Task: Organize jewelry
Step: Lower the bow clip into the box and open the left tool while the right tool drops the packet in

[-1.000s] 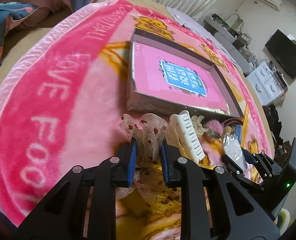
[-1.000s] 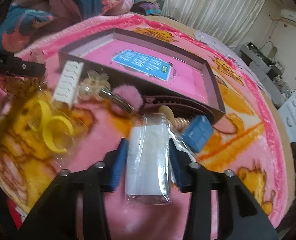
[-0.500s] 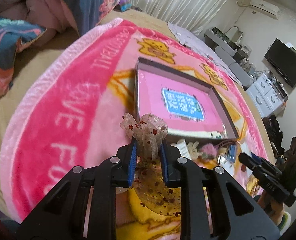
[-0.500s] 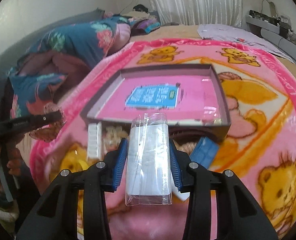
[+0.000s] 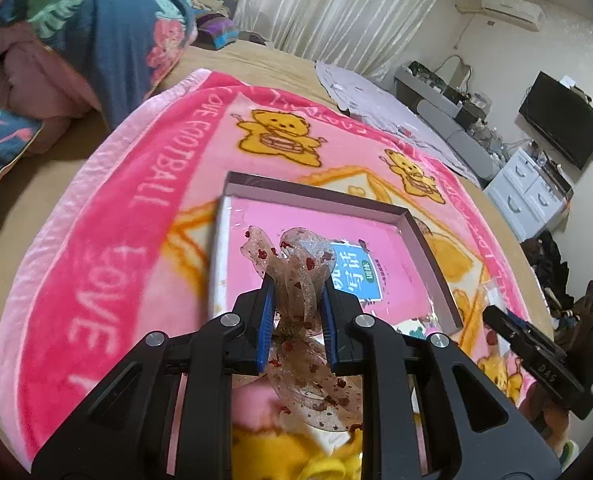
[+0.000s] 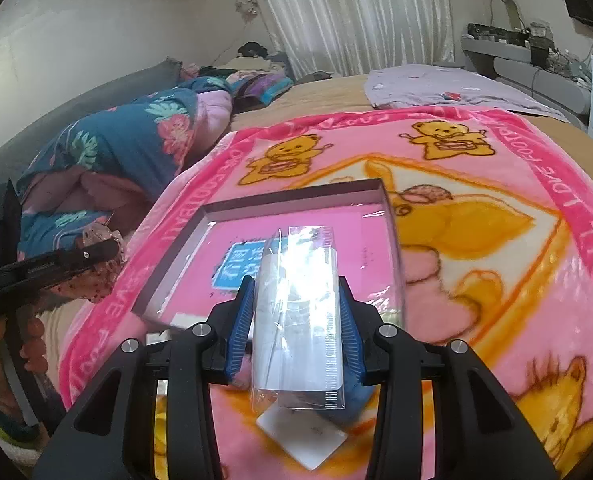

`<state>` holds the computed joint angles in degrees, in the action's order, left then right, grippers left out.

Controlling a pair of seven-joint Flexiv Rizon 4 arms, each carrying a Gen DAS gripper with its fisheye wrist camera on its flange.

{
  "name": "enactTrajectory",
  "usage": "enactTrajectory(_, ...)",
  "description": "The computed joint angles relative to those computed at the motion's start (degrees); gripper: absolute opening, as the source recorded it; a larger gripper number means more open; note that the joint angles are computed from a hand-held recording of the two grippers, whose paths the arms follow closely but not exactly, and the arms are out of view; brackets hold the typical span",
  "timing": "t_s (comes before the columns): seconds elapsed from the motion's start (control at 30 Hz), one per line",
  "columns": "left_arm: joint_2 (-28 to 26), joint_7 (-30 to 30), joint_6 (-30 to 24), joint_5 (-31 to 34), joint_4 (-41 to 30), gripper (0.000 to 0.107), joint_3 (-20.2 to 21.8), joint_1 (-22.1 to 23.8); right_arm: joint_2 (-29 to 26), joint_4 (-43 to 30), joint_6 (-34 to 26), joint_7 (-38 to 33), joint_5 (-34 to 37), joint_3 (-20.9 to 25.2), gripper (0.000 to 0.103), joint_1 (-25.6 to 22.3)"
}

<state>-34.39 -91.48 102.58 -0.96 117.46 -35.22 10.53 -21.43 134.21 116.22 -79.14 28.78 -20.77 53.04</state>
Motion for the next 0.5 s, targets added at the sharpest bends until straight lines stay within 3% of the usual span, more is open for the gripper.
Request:
enactTrajectory(0.27, -3.2, 3.3, -2.6, -2.6, -6.2, 0.013, 8.9, -10.1, -2.2, -3.3, -1.5, 1.9, -3.7, 2.0, 0.039, -6.4)
enactTrajectory(0.5, -5.1, 6.8, -5.6, -5.3, -8.5, 0.016, 12.4, -13.8, -5.2, -6.3, -4.5, 4.6, -8.5, 0.9, 0.039, -8.3)
